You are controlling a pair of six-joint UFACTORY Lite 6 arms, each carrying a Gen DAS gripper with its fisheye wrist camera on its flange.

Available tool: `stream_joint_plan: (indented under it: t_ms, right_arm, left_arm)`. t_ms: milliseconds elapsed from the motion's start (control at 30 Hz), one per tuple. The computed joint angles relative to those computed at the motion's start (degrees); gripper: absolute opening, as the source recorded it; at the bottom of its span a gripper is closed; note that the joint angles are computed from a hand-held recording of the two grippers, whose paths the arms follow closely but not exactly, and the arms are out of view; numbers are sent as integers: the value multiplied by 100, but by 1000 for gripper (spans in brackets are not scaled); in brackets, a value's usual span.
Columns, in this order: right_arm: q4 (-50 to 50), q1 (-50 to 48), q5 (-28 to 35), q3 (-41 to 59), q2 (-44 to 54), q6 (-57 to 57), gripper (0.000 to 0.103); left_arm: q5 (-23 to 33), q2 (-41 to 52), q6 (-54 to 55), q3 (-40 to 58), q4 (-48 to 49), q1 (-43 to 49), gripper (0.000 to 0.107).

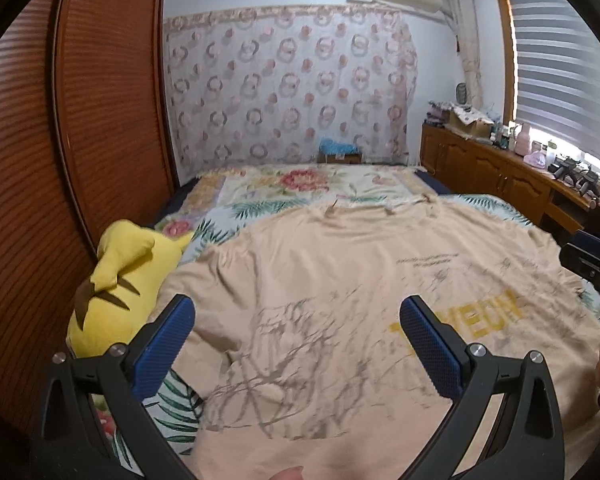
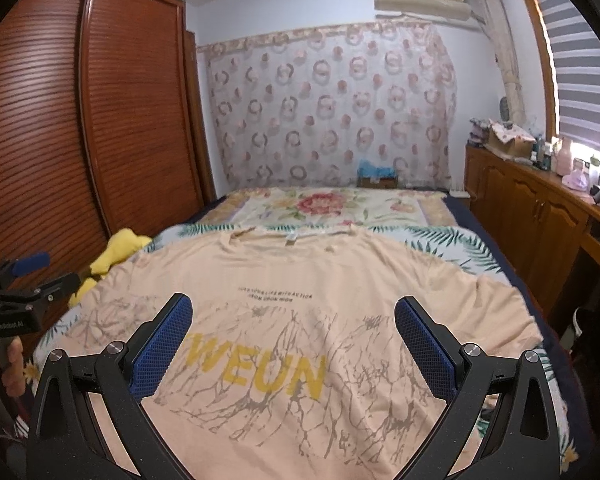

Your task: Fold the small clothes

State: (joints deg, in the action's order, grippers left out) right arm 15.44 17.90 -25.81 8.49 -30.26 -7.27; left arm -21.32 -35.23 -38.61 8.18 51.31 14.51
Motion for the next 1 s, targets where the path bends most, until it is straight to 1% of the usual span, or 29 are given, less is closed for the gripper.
stream_joint_plan:
  t_ms: [33,100,200,300,433,500,533,633,667,700,733,767,900,933,1000]
  right_arm:
    - [-148,-9,-122,48,228,128,103]
    - [-761,-121,-478,194,883,600,103]
    - [-1132,-196,-777,440,1673,747,102]
    - [-1466,-186,-937,793,2431,923,102]
    - [-1719,-114,-940,1041,2875,1061,102]
    - [-1593,49,-964,1140,3037,927,102]
    - [-1587,93,-967,1177,3098,887,102]
    - [-1298,371,-949,1332,3293,653,102]
    - [-1207,448,-975,1393,3407,562,102]
    - [-1064,539,-963,1458,3501,439,102]
    - [-1014,579,-943,1509,3569,383,102]
    - [-985,619,-965,1555,3659,355,102]
    - [-863,735,-948,1656,3860,264,102]
    - [-876,724,-974,1650,3873,267,102]
    - [-1020,661,-941,1680,3930,391,102]
  left_arm:
    - [-153,391,374,102,-251,147,103]
    - [-483,1002,719,273,-294,486,103]
    - [-987,2087,1225,648,-286,1056,103]
    - [-1156,2826,1206,1076,70,1419,103]
    - [-1194,3635,992,1727,637,1792,103]
    - [-1285,4022,737,2109,1039,2040,102]
    - [-1316,4237,531,2355,1283,2157,100]
    - [-1366,4821,-259,3071,2105,2390,96]
    - [-1344,5066,-588,3366,2394,2461,94]
    - [-1313,5260,-906,3608,2658,2492,89]
    - [-1315,5611,-1415,4029,3107,2539,87]
    - [-1290,5788,-1683,4235,3319,2542,87]
    - [-1107,6674,-2706,5132,4230,2510,80]
    - [-1123,6786,-2935,5258,4453,2527,75]
    - [-1365,7022,-3582,5528,5053,2623,68]
